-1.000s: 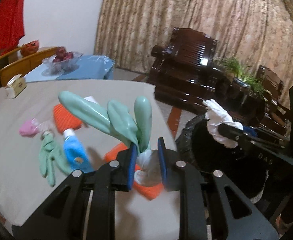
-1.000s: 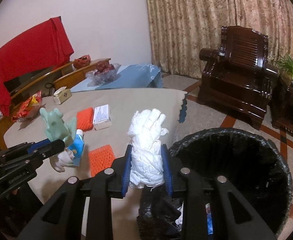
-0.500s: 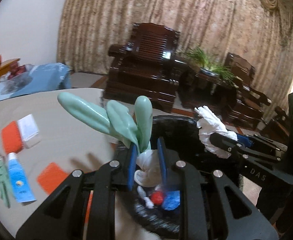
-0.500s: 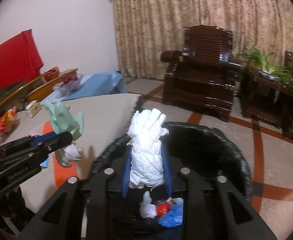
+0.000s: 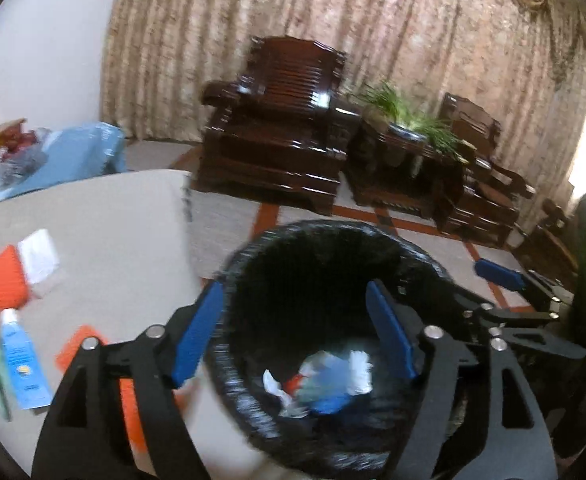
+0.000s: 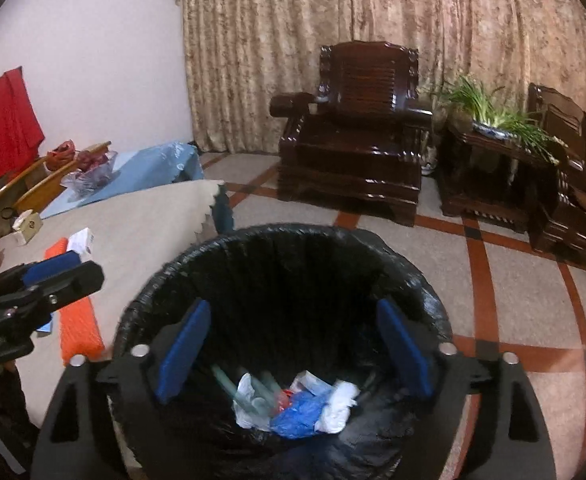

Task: Collect trash
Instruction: 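Open both tools over the black bin to drop the green glove and white gloves, then grasp the orange foam net on the table with the right tool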

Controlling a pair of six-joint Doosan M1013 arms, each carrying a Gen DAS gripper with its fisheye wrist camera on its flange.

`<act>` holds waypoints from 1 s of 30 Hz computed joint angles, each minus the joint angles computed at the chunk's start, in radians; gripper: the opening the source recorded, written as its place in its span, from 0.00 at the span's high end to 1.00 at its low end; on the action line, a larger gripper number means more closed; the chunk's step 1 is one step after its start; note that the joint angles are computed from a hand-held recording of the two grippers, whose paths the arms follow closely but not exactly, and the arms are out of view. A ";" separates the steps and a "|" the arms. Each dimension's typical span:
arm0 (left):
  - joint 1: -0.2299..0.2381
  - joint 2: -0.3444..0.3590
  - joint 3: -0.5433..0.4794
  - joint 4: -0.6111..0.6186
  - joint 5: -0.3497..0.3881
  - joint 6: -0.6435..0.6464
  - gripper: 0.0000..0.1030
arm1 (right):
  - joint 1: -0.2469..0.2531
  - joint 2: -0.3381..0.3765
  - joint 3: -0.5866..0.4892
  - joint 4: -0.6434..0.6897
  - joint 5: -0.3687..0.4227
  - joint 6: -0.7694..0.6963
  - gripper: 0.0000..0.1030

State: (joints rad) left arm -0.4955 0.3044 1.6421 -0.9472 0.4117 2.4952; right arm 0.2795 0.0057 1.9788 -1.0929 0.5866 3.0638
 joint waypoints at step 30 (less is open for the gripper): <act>0.208 -0.072 0.124 1.152 -0.168 -1.196 0.15 | 0.107 0.301 -0.277 0.778 -0.275 -1.002 0.10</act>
